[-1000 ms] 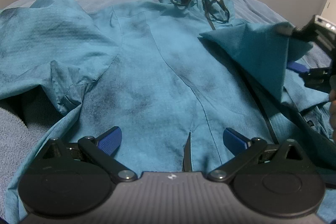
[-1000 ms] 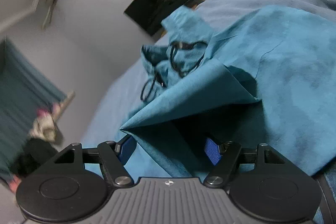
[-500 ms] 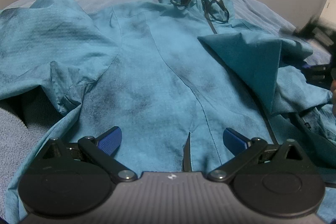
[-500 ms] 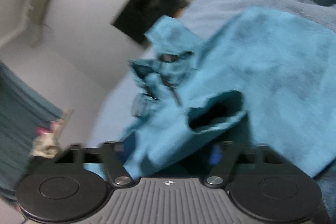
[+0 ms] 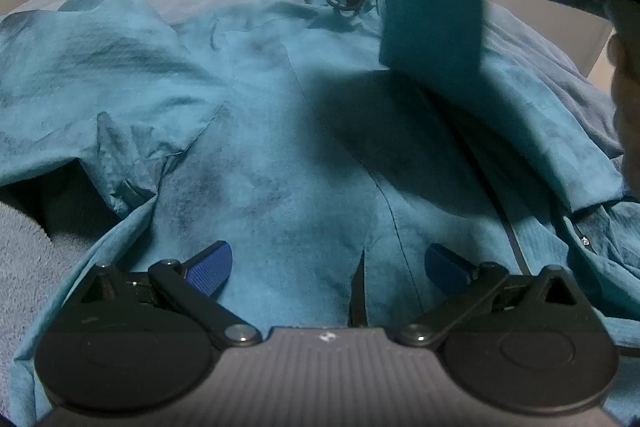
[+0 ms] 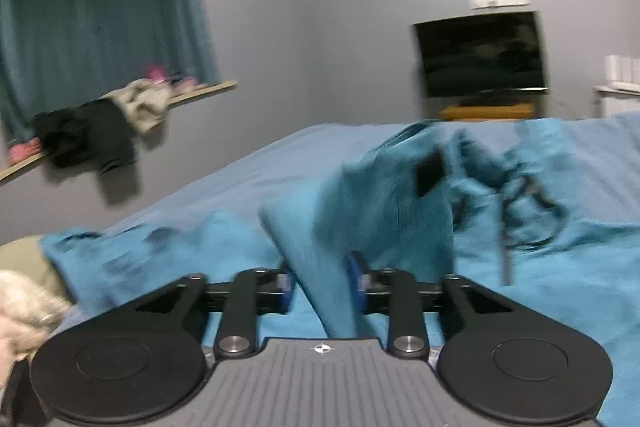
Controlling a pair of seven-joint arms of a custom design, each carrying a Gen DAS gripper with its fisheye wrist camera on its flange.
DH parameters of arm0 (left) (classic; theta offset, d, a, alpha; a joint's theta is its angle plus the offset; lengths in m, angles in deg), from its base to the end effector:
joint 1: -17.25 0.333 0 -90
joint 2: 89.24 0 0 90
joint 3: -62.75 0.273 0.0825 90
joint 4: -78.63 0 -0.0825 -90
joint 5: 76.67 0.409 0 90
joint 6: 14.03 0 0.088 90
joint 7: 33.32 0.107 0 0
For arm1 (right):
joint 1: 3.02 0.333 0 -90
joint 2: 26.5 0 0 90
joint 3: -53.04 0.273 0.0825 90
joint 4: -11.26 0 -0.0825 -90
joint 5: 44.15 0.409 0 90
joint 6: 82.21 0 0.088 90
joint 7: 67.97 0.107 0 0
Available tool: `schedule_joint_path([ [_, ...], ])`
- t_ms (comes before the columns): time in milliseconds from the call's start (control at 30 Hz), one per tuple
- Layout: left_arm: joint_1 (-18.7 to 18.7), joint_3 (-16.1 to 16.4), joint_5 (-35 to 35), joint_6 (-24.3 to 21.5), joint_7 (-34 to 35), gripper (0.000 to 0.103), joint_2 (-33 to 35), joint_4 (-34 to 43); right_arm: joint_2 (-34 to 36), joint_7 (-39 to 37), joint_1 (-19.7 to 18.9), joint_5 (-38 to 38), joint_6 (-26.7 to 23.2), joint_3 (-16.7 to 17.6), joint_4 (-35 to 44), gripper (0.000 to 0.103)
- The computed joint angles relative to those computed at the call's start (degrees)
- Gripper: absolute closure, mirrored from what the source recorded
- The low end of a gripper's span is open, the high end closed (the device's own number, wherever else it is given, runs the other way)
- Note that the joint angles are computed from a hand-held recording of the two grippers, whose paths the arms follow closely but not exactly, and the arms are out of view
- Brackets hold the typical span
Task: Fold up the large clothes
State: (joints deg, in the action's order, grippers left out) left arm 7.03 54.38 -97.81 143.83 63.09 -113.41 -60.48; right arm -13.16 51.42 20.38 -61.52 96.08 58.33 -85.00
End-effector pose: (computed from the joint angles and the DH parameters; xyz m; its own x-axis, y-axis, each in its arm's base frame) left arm 0.4831 -0.1503 0.4958 -0.2301 -0.9530 0.1970 -0.7442 0.0419 -0.6666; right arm 0.5932 0.3460 0.5607 0.3921 -0.8952 -0.2119 -0.4177 0.0320 -0.9080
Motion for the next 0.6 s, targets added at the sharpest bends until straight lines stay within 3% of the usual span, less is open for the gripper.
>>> schedule_joint_path([
  [100,0.04,-0.05,-0.14,0.92,-0.45,0.0,-0.42,-0.55,-0.7,-4.38,-3.28,5.15,1.62,4.65,-1.95,0.046],
  [167,-0.12,0.16,-0.61,1.79,-0.61,0.0,-1.22,-1.38,-3.14,-6.21,-5.36,8.69,2.97,6.82,-5.28,0.043],
  [200,-0.13,0.15,-0.85,2.74,-0.89,0.0,-1.62,-1.89,-4.46,-6.26,-5.63,9.75,3.28,6.77,-6.91,0.042],
  [267,-0.24,0.12,-1.39,5.27,-1.52,0.0,-2.45,-3.08,-7.69,-1.78,-3.33,7.29,2.64,2.8,-10.54,0.042],
  [333,0.37,-0.6,-0.93,8.35,-2.75,0.0,-3.04,-4.18,-11.28,6.26,-1.77,-1.29,-0.83,-1.18,-13.79,0.042],
  [433,1.3,-1.3,0.47,10.09,-4.54,0.0,-2.96,-4.55,-16.45,13.63,-4.24,-12.84,-9.36,-1.31,-18.58,0.043],
  [533,3.92,-3.35,4.02,7.68,-7.93,0.0,-1.55,-2.79,-20.47,14.86,-6.53,-13.23,-16.52,-0.68,-23.84,0.043],
  [600,4.86,-4.15,6.27,6.73,-9.67,0.0,-0.99,-2.3,-21.87,16.61,-8.01,-13.64,-18.71,-0.27,-26.32,0.044],
])
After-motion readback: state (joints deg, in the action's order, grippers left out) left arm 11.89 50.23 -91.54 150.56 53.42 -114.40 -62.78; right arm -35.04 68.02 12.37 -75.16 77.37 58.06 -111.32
